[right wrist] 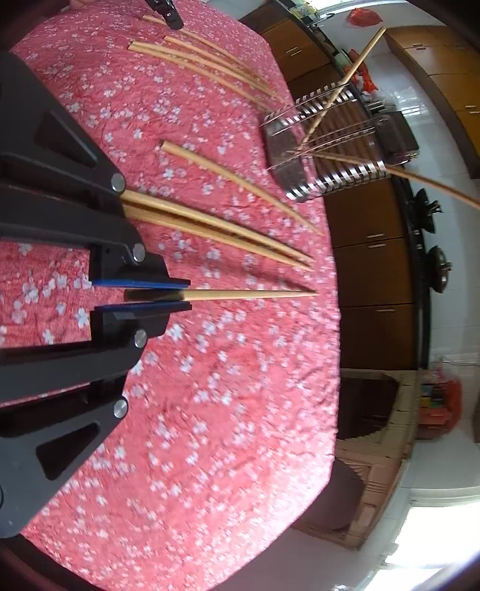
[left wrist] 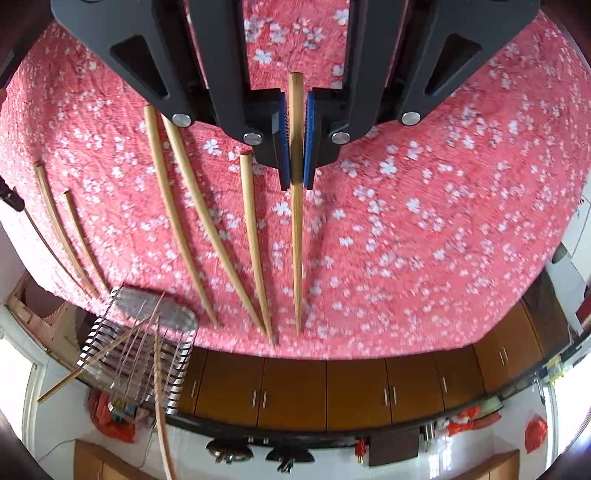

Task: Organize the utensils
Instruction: 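Close the right gripper on a chopstick while the left gripper grasps another, then lift both held chopsticks upright and carry them over the wire holder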

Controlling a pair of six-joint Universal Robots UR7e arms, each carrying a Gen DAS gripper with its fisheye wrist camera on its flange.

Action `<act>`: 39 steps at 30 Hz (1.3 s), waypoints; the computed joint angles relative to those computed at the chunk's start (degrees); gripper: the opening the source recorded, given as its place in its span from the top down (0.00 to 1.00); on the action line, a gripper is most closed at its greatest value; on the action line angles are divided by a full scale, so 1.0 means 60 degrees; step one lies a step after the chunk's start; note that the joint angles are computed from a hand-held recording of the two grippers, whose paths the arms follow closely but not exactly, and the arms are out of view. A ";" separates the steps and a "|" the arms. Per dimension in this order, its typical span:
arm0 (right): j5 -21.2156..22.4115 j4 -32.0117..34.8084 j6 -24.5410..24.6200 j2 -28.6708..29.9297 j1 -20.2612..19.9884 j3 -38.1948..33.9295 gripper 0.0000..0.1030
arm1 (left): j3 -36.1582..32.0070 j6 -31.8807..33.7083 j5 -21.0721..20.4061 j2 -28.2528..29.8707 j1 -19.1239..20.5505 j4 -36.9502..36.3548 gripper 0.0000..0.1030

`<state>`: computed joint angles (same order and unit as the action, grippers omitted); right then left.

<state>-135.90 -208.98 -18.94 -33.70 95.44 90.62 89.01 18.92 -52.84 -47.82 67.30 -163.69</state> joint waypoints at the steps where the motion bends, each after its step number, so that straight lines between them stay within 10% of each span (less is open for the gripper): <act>1: -0.0012 -0.0281 -0.0191 -0.0025 0.0059 0.0043 0.93 | 0.0097 0.0057 -0.0115 -0.0110 -0.0030 -0.0144 0.93; 39: 0.0961 -0.3263 -0.2434 -0.0552 0.1038 -0.0262 0.93 | -0.0004 0.0297 -0.1706 -0.1145 -0.0570 -0.2557 0.94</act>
